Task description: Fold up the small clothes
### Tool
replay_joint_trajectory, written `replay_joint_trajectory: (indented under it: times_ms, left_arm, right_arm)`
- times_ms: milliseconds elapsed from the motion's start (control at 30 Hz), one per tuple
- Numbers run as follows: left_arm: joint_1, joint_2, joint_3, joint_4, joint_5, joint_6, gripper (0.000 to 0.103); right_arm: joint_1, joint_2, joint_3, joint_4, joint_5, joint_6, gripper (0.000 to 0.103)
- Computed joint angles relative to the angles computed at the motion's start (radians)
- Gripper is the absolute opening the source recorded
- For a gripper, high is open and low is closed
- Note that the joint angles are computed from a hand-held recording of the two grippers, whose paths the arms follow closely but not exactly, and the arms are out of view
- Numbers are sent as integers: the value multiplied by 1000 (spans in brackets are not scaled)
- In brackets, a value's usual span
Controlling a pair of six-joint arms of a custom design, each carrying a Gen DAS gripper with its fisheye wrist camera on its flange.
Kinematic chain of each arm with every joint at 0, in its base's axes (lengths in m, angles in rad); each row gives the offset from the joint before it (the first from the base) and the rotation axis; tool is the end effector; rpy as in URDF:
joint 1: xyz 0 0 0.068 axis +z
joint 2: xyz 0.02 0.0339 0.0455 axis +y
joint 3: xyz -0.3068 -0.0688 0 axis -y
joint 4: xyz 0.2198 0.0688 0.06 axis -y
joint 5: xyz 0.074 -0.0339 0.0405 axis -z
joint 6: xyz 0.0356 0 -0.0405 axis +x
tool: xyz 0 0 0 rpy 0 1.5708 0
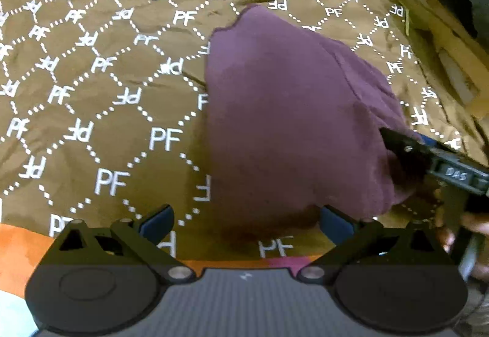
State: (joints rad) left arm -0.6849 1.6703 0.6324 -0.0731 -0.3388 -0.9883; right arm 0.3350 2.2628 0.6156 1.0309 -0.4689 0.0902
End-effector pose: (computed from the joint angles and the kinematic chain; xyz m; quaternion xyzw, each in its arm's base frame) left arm 0.2101 -0.1563 0.1635 -0.1830 0.9429 -0.0568 0.2724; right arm 0.3206 0.1287 0.0649 -0.2114 0.8445 0.2960 0.3932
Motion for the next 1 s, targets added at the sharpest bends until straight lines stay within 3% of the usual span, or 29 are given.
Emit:
replay_joint_trajectory:
  times_ms: [267, 467, 733, 867, 933, 1000]
  left_arm:
    - [90, -62, -87, 130, 74, 63, 103]
    - [159, -37, -109, 240, 189, 181, 103]
    - [190, 3, -106, 277, 225, 229, 103]
    - [227, 9, -105, 279, 261, 222, 103]
    - [232, 12, -105, 278, 264, 221, 103]
    - [231, 25, -94, 256, 249, 216, 103]
  right_arm:
    - [-45, 52, 13, 156, -102, 188, 102]
    - [-49, 72, 107, 122, -87, 240, 102]
    - [-33, 61, 140, 42, -62, 196, 101]
    - [-30, 43, 138, 14, -5, 207, 89]
    - [-24, 35, 139, -8, 37, 200, 78]
    - [-17, 25, 146, -48, 72, 175, 75]
